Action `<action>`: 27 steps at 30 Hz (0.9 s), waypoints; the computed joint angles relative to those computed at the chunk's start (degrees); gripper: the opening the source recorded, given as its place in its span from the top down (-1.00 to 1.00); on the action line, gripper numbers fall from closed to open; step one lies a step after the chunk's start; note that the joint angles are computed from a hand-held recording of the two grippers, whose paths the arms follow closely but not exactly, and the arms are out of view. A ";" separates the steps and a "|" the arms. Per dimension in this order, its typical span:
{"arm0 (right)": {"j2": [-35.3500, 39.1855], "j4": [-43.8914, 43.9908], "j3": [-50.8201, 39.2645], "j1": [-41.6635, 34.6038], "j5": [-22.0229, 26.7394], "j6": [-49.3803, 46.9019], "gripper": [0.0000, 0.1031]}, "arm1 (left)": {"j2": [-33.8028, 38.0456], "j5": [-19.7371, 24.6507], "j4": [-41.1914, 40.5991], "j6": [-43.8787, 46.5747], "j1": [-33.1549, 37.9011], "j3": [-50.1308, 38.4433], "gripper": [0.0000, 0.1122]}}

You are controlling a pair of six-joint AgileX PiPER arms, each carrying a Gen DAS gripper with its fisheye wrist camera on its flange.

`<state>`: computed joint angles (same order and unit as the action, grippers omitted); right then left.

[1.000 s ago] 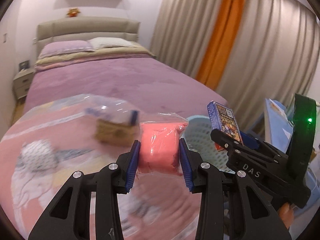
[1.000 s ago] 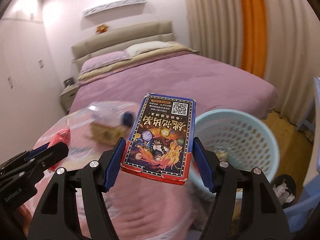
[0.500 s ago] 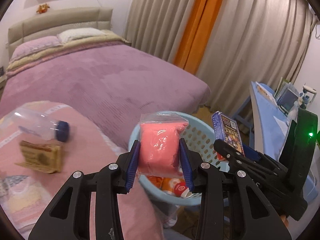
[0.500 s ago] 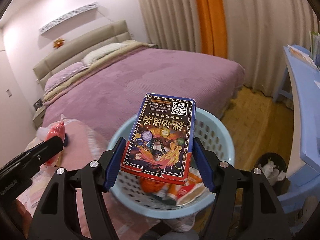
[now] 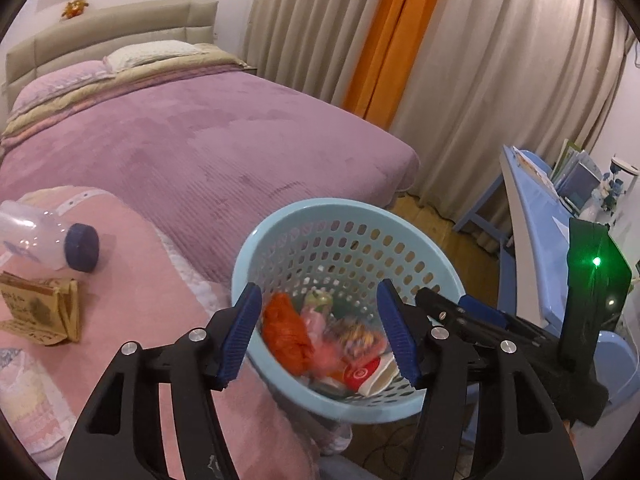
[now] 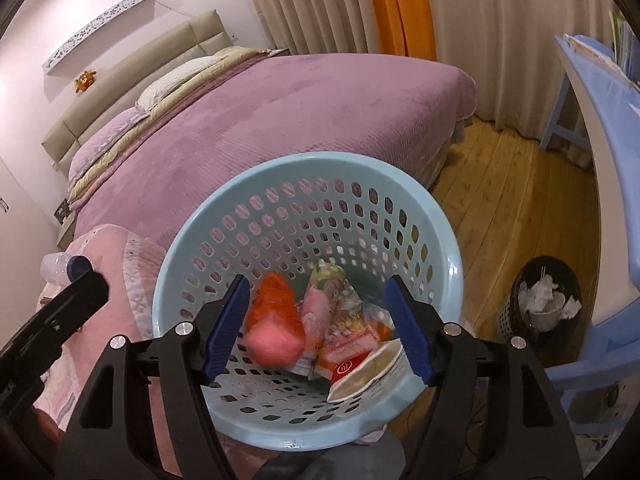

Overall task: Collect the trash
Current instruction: 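Carry the pink packet and snack box over the blue basket and open both tools, then grasp the white polka-dot pouch with the left tool while the right tool grasps the clear bottle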

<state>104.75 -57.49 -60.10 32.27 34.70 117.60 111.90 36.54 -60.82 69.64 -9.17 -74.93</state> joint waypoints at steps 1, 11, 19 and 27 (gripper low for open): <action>0.01 -0.38 0.04 0.16 0.12 0.35 -0.29 | -0.38 -0.07 -0.51 0.45 0.25 0.51 -0.04; 1.07 -2.36 -5.98 5.85 4.32 -2.72 -0.29 | -6.65 3.34 -7.85 8.39 7.80 6.74 -0.04; 6.79 -1.21 -18.48 10.05 5.33 -13.40 -0.29 | -9.26 5.14 -9.38 10.64 17.98 8.43 -0.04; 17.61 7.16 -37.00 8.91 -0.28 -34.68 -0.21 | -6.07 0.58 -2.59 10.48 28.71 3.01 -0.04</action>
